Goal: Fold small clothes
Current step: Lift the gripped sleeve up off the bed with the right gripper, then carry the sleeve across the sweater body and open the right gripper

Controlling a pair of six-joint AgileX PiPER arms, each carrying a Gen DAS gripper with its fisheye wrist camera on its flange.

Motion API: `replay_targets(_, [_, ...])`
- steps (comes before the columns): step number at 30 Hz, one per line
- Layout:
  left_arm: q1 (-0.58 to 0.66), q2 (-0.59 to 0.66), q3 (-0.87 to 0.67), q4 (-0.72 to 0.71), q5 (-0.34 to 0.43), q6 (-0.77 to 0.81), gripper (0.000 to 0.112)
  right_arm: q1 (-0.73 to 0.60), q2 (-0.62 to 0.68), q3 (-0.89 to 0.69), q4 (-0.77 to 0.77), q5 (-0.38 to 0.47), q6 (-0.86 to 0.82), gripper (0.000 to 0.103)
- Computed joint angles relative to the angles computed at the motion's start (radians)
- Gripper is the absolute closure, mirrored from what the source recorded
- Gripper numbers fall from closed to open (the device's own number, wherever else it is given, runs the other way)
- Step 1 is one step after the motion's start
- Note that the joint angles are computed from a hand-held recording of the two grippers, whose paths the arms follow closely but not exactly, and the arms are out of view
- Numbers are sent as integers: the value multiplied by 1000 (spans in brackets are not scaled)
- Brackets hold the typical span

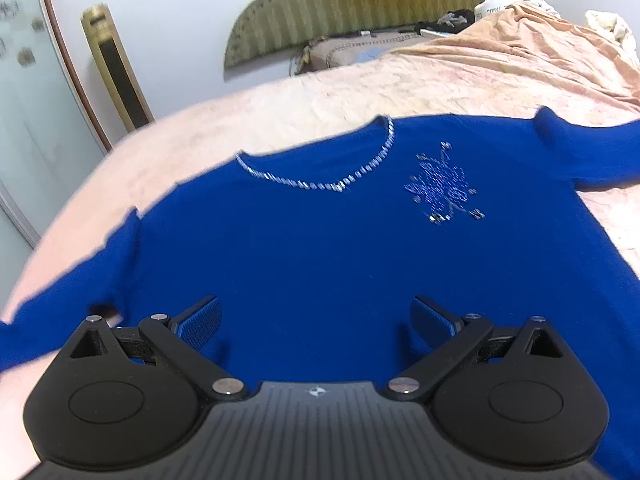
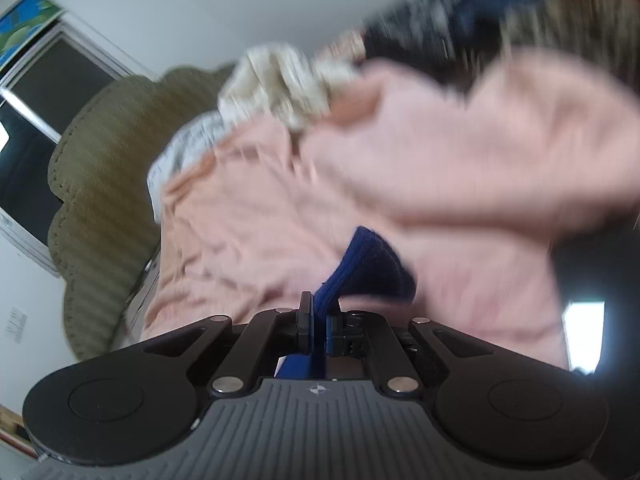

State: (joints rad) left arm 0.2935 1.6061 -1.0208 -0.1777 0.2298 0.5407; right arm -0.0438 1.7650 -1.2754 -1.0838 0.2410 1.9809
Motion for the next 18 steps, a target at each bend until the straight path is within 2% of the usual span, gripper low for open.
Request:
replay_targets(2, [-5,-9,11,94,-35,-82,11,75,-12,-47,-42,139,-15,93])
replay_targets(4, [-4,-8,7,159,-46,-143,11,146,-11,-86,-83,212,-38,93])
replay_targets(7, [7,-2,-6,149,-41,-130,11,261,6,-131,-163,293,-23,93])
replay_targets(9, [16,2,-10,158,-45,-131,11,316,18,-148,-183,287,-14,93])
replay_targets(14, [50,27,-40,148,-31,-139,11,436,83,-212,-142,209,-55,93])
replay_targets(18, [76,47,-62,156,-12,-171,11,521,160,-300,-28,163,-150,93])
